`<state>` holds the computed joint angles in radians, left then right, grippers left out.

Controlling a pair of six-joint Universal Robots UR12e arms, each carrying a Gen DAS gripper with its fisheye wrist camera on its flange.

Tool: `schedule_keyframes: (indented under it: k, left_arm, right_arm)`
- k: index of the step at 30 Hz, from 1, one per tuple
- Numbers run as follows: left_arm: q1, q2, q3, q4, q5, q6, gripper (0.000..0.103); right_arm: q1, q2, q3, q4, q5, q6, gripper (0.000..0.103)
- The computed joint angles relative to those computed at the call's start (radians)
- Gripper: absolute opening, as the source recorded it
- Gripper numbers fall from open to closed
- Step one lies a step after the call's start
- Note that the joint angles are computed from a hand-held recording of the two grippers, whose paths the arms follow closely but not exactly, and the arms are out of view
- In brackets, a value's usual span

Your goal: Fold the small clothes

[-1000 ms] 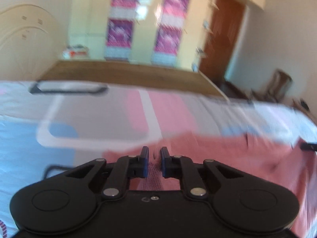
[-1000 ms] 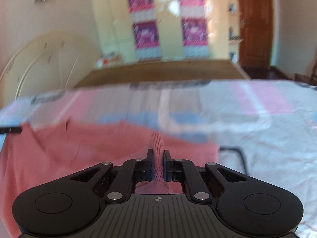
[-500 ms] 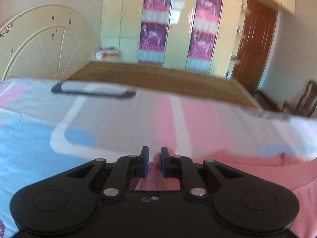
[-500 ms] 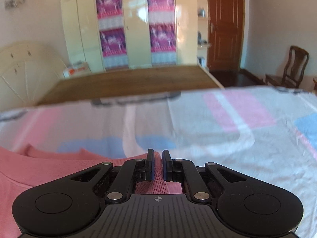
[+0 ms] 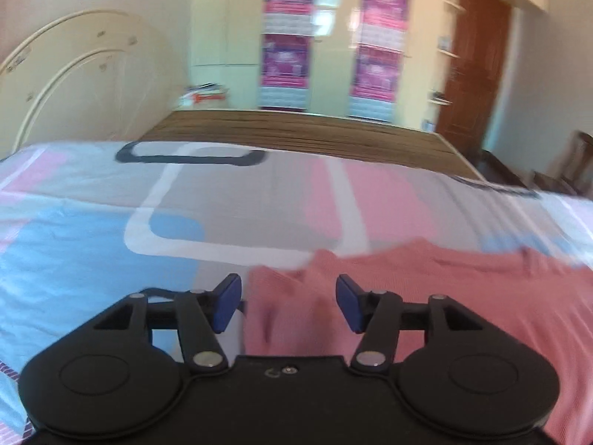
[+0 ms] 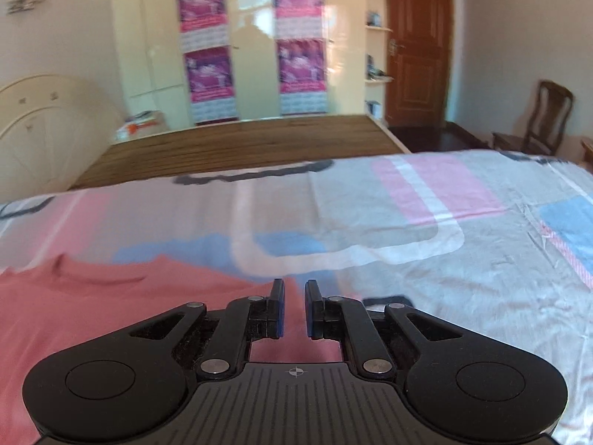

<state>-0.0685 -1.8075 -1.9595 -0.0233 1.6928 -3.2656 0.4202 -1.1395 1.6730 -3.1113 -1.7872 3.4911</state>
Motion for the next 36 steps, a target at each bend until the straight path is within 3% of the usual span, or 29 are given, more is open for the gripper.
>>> schedule_keyframes:
  k: [4, 6, 9, 12, 13, 14, 16, 18, 21, 24, 28, 31, 34, 36]
  left_arm:
    - [-0.016, 0.022, -0.027, -0.028, -0.057, 0.049, 0.056]
    - [-0.028, 0.02, -0.026, -0.09, -0.017, 0.023, 0.054]
    - [-0.027, 0.039, -0.062, -0.07, 0.037, -0.057, 0.057]
    - [-0.008, 0.08, -0.102, -0.106, 0.019, -0.082, 0.06]
    - [-0.004, 0.091, -0.111, -0.128, 0.014, -0.079, 0.06]
    - [0.0, 0.1, -0.123, -0.134, 0.01, -0.079, 0.058]
    - [0.011, 0.114, -0.144, -0.124, -0.029, -0.089, 0.044]
    - [0.013, 0.121, -0.153, -0.118, -0.057, -0.093, 0.021]
    - [0.001, 0.125, -0.156, -0.106, -0.047, -0.062, 0.012]
    - [0.008, 0.15, -0.183, -0.089, -0.051, -0.074, 0.008]
    - [0.025, 0.162, -0.201, -0.113, -0.06, -0.092, 0.009]
    - [0.005, 0.165, -0.183, -0.115, -0.007, -0.103, 0.016]
    - [-0.011, 0.175, -0.182, -0.073, 0.009, -0.098, 0.026]
    - [-0.024, 0.177, -0.172, -0.056, 0.001, -0.086, 0.046]
  right_arm:
    - [0.023, -0.006, 0.013, 0.002, 0.044, -0.009, 0.009]
    - [0.033, 0.0, 0.009, 0.02, 0.047, -0.019, 0.009]
    - [0.045, -0.001, 0.017, 0.056, 0.017, 0.009, 0.009]
    - [0.041, -0.024, 0.062, 0.037, 0.022, 0.029, 0.01]
    - [0.043, -0.033, 0.075, 0.037, 0.019, 0.023, 0.014]
    - [0.046, -0.039, 0.085, 0.038, 0.012, 0.018, 0.028]
    - [0.054, -0.049, 0.105, 0.028, -0.007, 0.009, 0.048]
    - [0.062, -0.055, 0.121, 0.015, -0.019, 0.006, 0.048]
    - [0.07, -0.056, 0.127, 0.056, -0.043, 0.035, 0.048]
    - [0.081, -0.052, 0.139, 0.053, -0.103, -0.033, 0.041]
    - [0.079, -0.063, 0.151, 0.062, -0.108, -0.003, 0.041]
    - [0.08, -0.076, 0.15, 0.077, -0.097, 0.011, 0.041]
    - [0.09, -0.085, 0.148, 0.036, -0.096, -0.001, 0.041]
    - [0.1, -0.082, 0.135, 0.013, -0.091, -0.029, 0.041]
